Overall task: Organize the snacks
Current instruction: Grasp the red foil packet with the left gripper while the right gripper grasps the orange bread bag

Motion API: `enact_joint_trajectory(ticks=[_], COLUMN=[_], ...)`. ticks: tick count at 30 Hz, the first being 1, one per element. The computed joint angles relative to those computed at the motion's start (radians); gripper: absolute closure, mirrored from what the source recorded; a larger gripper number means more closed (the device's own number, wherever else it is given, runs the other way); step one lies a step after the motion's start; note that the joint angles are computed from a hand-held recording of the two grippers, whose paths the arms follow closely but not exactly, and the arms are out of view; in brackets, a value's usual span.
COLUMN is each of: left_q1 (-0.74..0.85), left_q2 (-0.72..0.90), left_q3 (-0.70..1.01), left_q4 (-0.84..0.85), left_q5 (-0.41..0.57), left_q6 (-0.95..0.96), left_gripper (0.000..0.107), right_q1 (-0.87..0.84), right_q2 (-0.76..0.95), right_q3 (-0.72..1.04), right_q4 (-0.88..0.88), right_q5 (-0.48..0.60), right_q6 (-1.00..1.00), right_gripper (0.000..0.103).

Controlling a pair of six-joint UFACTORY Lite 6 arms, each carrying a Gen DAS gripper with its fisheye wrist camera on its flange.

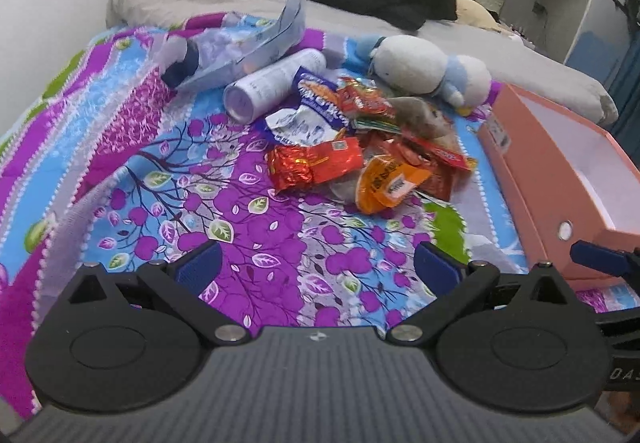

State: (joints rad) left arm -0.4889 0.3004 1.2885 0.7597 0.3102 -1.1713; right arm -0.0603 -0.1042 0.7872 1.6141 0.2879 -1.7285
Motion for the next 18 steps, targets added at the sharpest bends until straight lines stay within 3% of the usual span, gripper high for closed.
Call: enact_joint_trajectory(ticks=[2, 8, 13, 18], left_q1=[0.027, 0.105, 0.166, 0.211], left_q2=[0.043, 0.198, 0.363, 0.515], left_q3=[0.026, 0.155, 0.331, 0.511], left_q4=[-0.026, -0.191, -0.534, -0.778], left_q5=[-0.029, -0.112, -0.123, -0.101], left_q6=[0.027, 0.197, 0.539, 0.777], left_gripper=[0.005, 0.009, 0.012, 0.016], right_q1=[0.003, 0.035, 0.059, 0.064], right_q2=[0.050, 0.244, 0.392, 0.556], right_q3=[0.022, 0.172, 0.307, 0.484], right_q4=[0.119, 0.153, 0.227, 0.163], right_q5=[0.021, 0.042, 0.054, 0.117], right_q6=[-0.104, -0.182, -0.323, -0.319], right_gripper=[0.000, 0.010, 0.011, 0.010])
